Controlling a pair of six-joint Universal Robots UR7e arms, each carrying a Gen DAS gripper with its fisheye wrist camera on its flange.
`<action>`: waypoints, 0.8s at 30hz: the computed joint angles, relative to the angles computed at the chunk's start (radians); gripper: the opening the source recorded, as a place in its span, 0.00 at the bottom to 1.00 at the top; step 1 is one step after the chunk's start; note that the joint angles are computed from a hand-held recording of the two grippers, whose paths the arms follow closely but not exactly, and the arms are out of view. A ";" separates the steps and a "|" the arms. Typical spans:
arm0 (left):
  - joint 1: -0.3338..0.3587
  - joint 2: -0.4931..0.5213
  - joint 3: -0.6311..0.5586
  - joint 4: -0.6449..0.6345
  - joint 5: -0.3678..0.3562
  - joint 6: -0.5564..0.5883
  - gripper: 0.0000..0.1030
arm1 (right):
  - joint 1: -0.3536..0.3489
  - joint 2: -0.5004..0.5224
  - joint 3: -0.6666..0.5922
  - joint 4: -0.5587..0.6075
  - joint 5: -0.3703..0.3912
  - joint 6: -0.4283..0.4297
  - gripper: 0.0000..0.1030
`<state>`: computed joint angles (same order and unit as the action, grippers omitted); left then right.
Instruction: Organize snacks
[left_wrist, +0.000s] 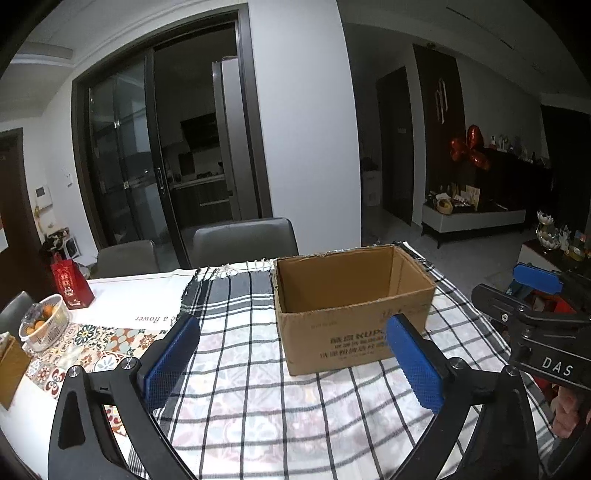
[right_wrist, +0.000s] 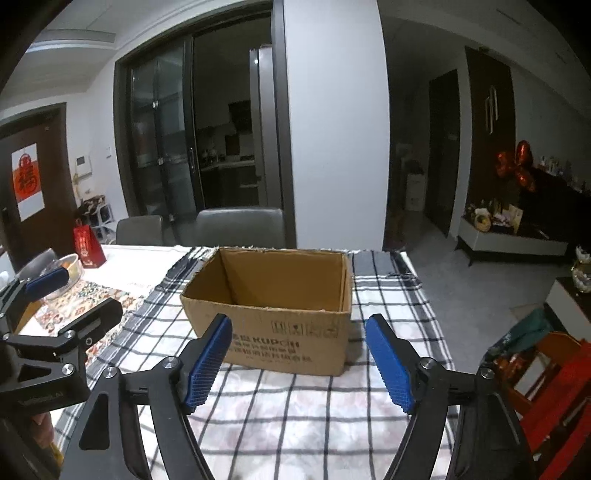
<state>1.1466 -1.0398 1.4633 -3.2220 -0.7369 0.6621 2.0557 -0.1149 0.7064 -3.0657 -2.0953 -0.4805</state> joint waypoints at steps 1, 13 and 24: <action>-0.005 -0.010 0.018 -0.012 0.005 0.002 1.00 | 0.003 -0.016 0.034 -0.021 -0.004 -0.003 0.77; -0.064 -0.132 0.217 -0.069 0.047 -0.052 1.00 | 0.031 -0.162 0.354 -0.197 0.004 0.017 0.79; -0.097 -0.204 0.328 -0.083 0.057 -0.088 1.00 | 0.049 -0.229 0.512 -0.299 -0.002 0.020 0.79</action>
